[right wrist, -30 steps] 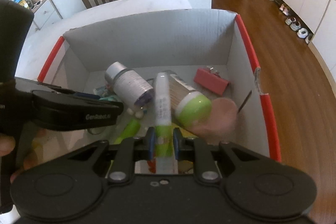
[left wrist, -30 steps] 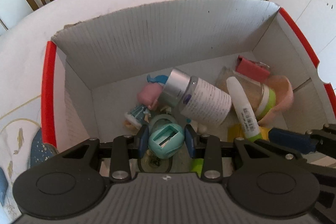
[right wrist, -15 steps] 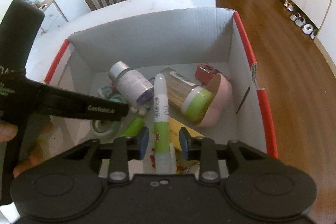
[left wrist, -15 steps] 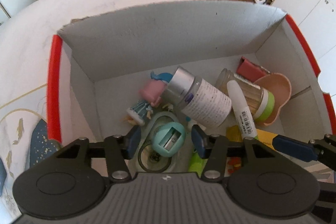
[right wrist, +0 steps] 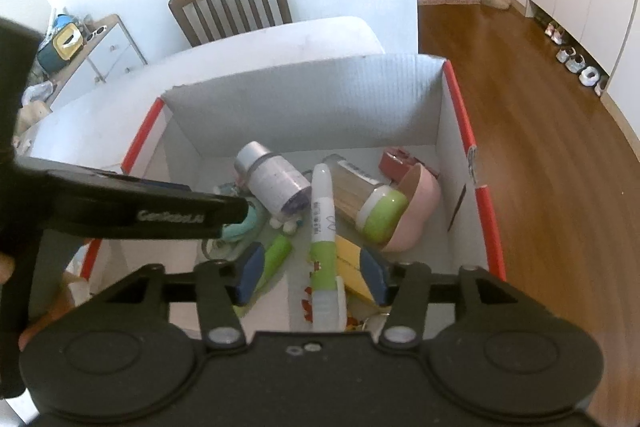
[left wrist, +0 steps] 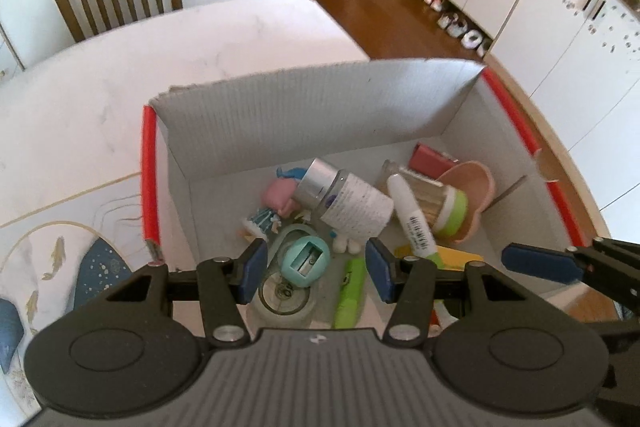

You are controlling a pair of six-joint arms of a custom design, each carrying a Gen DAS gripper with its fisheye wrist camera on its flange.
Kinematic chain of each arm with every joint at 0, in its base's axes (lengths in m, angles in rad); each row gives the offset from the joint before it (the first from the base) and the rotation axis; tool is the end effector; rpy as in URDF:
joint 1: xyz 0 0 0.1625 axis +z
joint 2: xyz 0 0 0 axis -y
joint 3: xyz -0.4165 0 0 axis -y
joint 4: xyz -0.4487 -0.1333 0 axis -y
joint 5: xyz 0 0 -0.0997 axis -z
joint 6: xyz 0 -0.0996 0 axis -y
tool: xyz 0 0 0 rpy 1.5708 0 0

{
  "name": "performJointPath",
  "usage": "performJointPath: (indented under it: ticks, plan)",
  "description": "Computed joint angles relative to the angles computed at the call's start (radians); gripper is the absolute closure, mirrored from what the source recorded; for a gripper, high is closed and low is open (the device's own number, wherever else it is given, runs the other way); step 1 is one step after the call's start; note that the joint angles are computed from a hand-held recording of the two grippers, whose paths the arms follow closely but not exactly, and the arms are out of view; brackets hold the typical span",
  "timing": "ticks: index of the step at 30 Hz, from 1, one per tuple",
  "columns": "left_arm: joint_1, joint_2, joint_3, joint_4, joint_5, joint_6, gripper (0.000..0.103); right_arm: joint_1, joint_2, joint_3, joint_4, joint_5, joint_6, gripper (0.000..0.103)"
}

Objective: Organize rigid objects

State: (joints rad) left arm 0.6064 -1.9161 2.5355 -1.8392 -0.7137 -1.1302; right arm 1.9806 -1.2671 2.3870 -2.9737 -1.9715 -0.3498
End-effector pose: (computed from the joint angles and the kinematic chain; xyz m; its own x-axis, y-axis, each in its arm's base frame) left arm -0.1240 -0.3398 0.1984 -0.7659 -0.1915 -0.6137 0.1848 0.8488 -0.4954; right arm 0.2625 -0.3672 0.0959 -0.7031 -0.5526 0.4476 -0.6637 0.7359 -0.1340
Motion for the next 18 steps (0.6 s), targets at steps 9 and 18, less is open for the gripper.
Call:
performJointPath:
  ticks: [9, 18]
  plan:
    - [-0.203, -0.219, 0.044, 0.299, 0.048, -0.174, 0.039, 0.042, -0.040, 0.044, -0.063, 0.019, 0.015, 0.034]
    - [-0.409, -0.456, 0.061, 0.647, 0.036, -0.368, 0.025, 0.094, -0.076, 0.103, -0.143, 0.026, 0.024, 0.018]
